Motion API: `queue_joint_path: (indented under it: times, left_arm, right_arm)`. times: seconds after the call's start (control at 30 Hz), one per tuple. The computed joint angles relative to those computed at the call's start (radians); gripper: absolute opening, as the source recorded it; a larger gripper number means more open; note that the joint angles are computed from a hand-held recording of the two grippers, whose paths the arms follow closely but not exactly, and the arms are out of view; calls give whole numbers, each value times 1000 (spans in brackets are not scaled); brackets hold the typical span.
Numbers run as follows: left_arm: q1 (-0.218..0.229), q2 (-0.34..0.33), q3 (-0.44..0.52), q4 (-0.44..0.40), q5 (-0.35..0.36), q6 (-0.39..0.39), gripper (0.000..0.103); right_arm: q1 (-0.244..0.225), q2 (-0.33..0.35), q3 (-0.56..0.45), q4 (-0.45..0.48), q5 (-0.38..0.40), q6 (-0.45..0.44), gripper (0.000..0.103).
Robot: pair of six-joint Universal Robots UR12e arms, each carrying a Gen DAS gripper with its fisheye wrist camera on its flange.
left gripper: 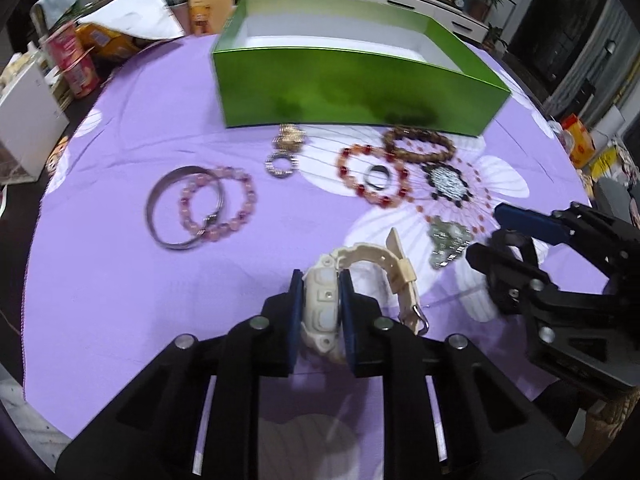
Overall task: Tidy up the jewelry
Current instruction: 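Close the left tool on the cream watch while the right tool grasps the green pendant, then carry both held items into the green box and open both tools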
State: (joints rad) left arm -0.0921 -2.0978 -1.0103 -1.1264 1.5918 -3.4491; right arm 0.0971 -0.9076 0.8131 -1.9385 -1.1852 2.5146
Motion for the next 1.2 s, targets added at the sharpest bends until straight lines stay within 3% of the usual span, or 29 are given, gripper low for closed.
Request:
queue_joint_path:
  times: [0.17,0.37,0.4,0.77,1.2]
  left_arm:
    - [11,13,-17,20,3,-6,17]
    - [17,15,-17,32,13,-3,17]
    - [18,15,-16,33,16,-4,17]
    - [20,20,2,57,41,-18,17]
    - [15,-11,83,95,60,-1,17]
  right_arm:
    - [28,22,-24,16,-85,-90,31]
    - [30,17,-3,-23,-86,-106,17]
    - [31,13,7,-40,-86,-107,7]
    - [0,-5,43,-171,59,96,7]
    - [-22,2,5,-307,123,213,7]
